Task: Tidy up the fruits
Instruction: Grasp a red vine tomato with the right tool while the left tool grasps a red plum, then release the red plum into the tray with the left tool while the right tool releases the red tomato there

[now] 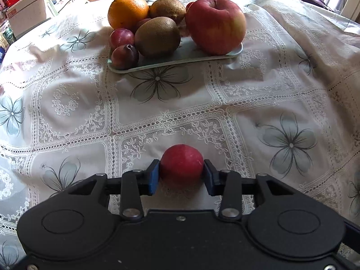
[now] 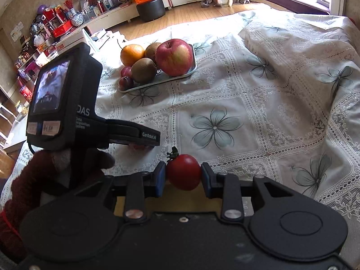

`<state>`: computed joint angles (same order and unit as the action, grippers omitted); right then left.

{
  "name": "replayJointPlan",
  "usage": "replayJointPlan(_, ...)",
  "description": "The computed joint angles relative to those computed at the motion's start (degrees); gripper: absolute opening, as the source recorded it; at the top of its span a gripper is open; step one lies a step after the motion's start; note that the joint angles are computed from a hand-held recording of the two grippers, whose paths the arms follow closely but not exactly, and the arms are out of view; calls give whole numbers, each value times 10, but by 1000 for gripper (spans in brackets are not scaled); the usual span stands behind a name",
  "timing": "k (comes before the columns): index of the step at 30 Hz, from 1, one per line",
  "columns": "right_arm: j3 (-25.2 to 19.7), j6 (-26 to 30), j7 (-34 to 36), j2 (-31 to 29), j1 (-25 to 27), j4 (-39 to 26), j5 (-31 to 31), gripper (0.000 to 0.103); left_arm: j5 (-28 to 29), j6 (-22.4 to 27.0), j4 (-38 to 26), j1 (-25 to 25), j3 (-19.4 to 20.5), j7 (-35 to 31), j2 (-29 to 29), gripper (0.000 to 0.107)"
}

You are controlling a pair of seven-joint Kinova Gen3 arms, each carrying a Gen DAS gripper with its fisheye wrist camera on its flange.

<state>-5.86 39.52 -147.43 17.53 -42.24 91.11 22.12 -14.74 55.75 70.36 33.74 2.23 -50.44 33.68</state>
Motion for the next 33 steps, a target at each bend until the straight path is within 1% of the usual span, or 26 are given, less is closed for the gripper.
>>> replayJointPlan(2,0,2,0,-1,0,-1,0,35,5,-3,2,-3,-3,11,-4,49)
replayJointPlan(4,0,2,-2,-3,-2,-1,2,35,-7,1,5,6,-13,33,-13,49)
replayJointPlan(7,0,1,-7,-7,-3,-1,6,35,-27,30,1,22,-23,63,-29,49)
replayJointPlan(10,1,-1,-18,-17,-7,5,17,35,-50,32,30,32,-19,98,-67,49)
replayJointPlan(12,0,-3,-29,-24,-11,11,27,35,-77,38,53,50,-18,131,-94,49)
replayJointPlan(17,-9,4,-60,-44,-21,28,54,35,-151,59,111,91,2,211,-141,49)
replayJointPlan(19,-15,8,-71,-52,-25,36,64,35,-169,60,138,98,15,237,-156,49)
replayJointPlan(23,-32,13,-84,-67,-28,54,73,35,-175,57,180,98,44,275,-176,49)
replayJointPlan(28,-48,22,-101,-74,-35,70,85,35,-204,76,206,119,67,324,-182,49)
replayJointPlan(33,-59,31,-91,-72,-39,69,83,35,-185,57,234,108,82,341,-202,49)
